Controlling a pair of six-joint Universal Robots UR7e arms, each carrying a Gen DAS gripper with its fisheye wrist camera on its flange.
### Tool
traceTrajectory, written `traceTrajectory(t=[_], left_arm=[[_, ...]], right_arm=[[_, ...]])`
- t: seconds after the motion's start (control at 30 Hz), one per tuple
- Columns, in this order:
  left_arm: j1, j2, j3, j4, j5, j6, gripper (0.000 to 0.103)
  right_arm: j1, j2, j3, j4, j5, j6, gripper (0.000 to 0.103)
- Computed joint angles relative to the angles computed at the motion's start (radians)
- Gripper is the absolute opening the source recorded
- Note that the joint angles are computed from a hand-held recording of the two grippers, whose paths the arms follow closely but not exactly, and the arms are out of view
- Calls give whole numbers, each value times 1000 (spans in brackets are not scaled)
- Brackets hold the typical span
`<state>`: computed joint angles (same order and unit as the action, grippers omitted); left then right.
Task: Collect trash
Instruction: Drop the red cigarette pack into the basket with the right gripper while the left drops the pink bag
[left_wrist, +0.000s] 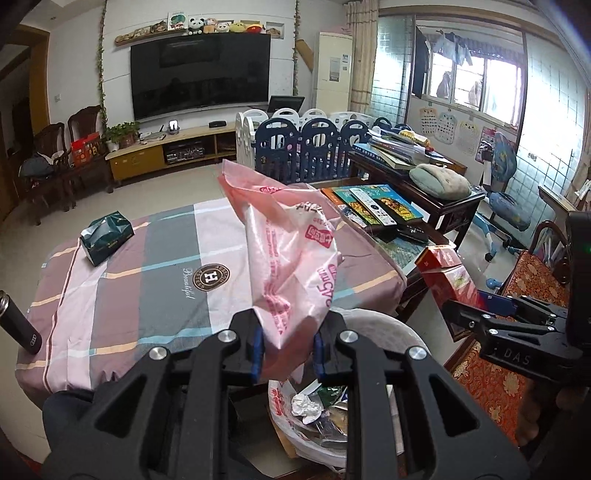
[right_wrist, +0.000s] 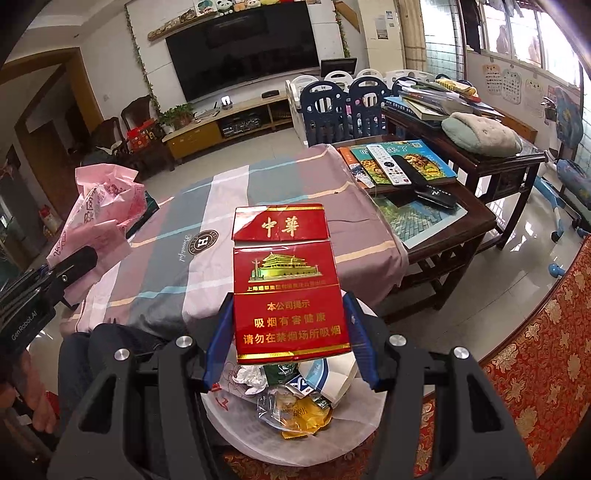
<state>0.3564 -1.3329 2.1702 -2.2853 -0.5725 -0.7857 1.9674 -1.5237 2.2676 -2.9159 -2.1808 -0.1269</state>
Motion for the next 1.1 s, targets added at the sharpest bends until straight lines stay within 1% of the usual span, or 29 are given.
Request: traceTrajectory(t=[0.03,0.13,0.17,0.23,0.3,0.4,0.43,0.57,0.63,0.67,0.7,0.73,0.8,0.87,0.97,1.03,1.1], left_arm=[[9,6,1,-9,-19,8,21],[41,39,3,-78,-95,78,21],[57,58,4,-118,-132,123,21],[88,91,6,-182,-202,175,21],[116,117,2,-208,-255,196,21],[135,148,-8,-210,-297,214,21],[137,154,-9,-214,-301,221,21],[135,164,-10,-211,-305,236,22],[136,167,-13,-200,-311,236,29],[133,167,-15,-190,-314,232,48],[133,170,-16,-193,-313,234,63],[131,169,-15,-195,-311,236,65],[125,164,-15,-191,-302,231,65],[114,148,-15,-162,-270,199,66],[91,107,-23,-47,-193,98,70],[70,72,-26,28,-138,29,74],[44,31,-26,94,-80,-36,80]], right_arm=[[-4,2,2,2,2,4,57],[-11,3,0,13,4,23,57],[-13,2,-2,12,2,26,57],[-14,-2,-3,9,-1,29,57],[-12,-4,-2,-2,-14,22,57],[-10,-5,0,-21,-38,11,57],[-13,-9,0,-19,-37,12,57],[-22,-17,0,-10,-36,22,57],[-21,-18,0,-5,-36,26,57],[-18,-17,-1,-3,-38,30,57],[-18,-17,-2,-2,-37,30,57],[-15,-16,-2,0,-38,32,57],[-17,-14,-4,2,-35,33,57],[-17,-14,-4,9,-30,36,57],[-17,-7,-6,25,-23,39,57],[-17,2,-7,52,-14,49,57],[-18,18,-8,75,-10,60,57]])
